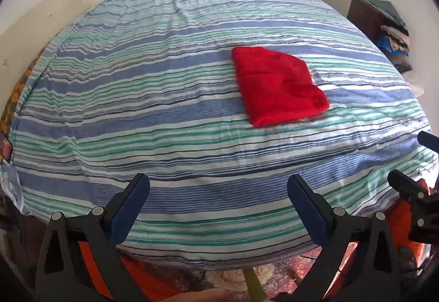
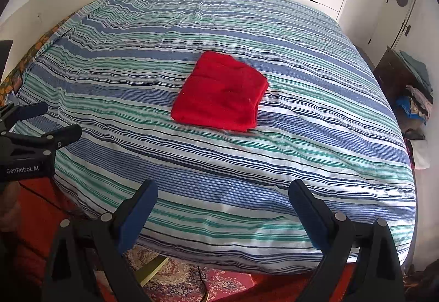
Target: Fold small clothes
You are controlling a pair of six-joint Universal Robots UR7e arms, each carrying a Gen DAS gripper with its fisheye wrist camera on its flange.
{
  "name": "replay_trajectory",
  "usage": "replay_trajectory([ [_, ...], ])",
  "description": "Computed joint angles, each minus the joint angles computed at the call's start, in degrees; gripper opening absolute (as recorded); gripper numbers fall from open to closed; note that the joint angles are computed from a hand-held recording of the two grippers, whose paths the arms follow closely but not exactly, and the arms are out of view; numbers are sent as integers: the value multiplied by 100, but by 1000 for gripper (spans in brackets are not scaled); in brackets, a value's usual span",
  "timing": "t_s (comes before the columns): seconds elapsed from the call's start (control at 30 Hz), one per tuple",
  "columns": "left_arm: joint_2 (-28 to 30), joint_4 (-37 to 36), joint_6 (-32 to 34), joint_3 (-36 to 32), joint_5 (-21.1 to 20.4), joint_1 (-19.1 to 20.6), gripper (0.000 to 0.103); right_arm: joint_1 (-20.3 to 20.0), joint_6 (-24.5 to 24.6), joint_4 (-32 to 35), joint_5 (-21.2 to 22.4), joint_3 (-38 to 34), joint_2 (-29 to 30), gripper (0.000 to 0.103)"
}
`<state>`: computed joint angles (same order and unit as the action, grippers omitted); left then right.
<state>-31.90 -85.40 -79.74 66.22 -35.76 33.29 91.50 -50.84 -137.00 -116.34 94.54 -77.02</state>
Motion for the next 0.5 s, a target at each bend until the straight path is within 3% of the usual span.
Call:
replay_trajectory([
  [0.13,58,258,-59,-117,3,-43,101,20,54,-12,-81,10,-29,96],
  [0.4,22,-185,100,71,-185,-20,101,-65,179,11,-82,-44,-12,96],
  [0.5,92,14,34,-17,-139,-51,100,-85,229,60,-44,-63,-18,96],
])
